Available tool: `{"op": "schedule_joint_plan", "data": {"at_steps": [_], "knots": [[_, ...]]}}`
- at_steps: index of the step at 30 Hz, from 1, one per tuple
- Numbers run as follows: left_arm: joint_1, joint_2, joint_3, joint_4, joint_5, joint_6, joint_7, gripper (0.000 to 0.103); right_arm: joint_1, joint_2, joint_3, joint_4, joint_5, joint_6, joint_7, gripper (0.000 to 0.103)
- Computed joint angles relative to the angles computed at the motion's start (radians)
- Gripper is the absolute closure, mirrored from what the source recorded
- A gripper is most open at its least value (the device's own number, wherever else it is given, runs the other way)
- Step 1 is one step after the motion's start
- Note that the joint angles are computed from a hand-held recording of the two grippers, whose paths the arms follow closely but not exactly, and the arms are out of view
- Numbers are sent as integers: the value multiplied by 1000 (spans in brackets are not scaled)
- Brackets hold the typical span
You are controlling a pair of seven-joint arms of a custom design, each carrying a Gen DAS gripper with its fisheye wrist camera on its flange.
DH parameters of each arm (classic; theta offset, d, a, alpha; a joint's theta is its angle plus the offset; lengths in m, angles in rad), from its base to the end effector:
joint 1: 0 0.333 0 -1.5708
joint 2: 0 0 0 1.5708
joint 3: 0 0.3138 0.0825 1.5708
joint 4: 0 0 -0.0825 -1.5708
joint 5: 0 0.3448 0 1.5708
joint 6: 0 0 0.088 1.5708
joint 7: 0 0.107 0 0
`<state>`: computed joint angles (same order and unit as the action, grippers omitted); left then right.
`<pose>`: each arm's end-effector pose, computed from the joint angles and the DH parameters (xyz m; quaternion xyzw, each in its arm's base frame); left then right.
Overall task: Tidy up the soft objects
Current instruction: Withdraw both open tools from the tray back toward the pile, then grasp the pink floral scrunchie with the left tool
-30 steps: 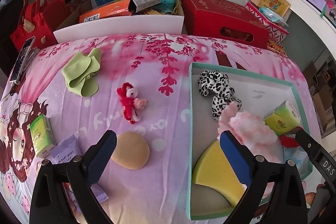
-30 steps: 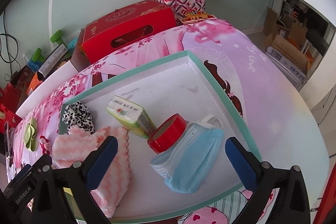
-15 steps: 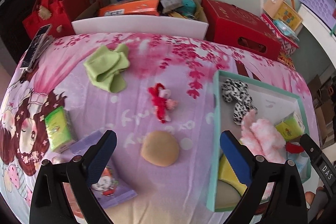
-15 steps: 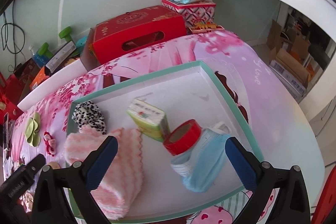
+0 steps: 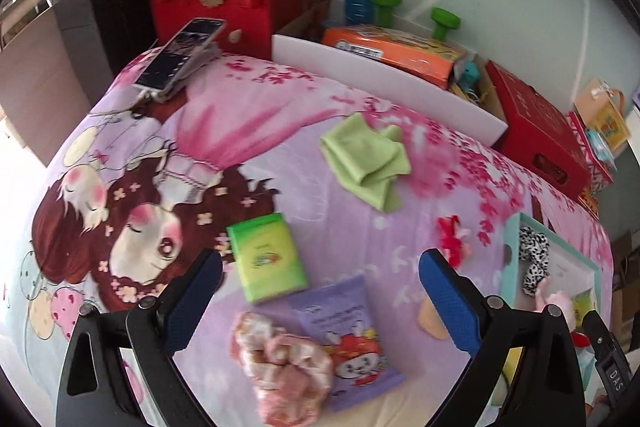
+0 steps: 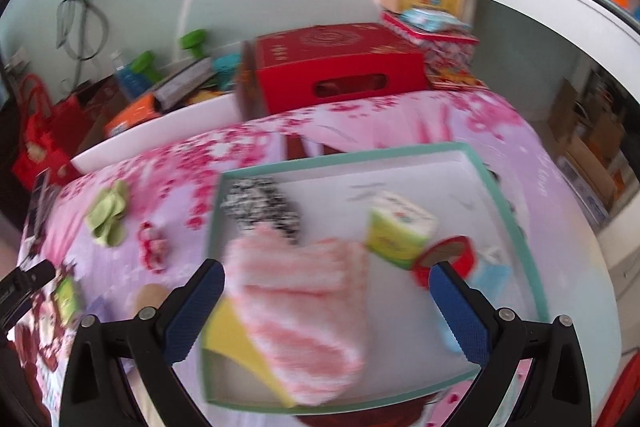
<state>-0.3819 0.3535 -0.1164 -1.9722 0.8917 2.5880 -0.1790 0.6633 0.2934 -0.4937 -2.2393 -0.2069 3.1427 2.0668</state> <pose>0.5238 -0.2963 0.3390 -0.8372 0.4671 -0.2025 0.1996 0.5523 0.1261 0.3517 -0.6506 0.6878 -0.2196 0.2355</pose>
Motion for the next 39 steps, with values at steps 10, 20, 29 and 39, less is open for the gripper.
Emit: {"op": "schedule_joint_plan", "data": {"at_steps": [10, 20, 29, 39], "knots": [[39, -69, -14, -122, -6, 20, -31, 4, -148, -6, 286, 26, 94, -27, -187, 0], [55, -74, -36, -175, -85, 55, 29, 4, -146, 14, 366, 40, 125, -91, -272, 0], [50, -70, -41, -213, -161, 93, 86, 4, -124, 24, 369, 35, 76, -145, -245, 0], [54, -53, -35, -273, -228, 193, 88, 4, -93, 13, 352, 11, -6, -148, -189, 0]]}}
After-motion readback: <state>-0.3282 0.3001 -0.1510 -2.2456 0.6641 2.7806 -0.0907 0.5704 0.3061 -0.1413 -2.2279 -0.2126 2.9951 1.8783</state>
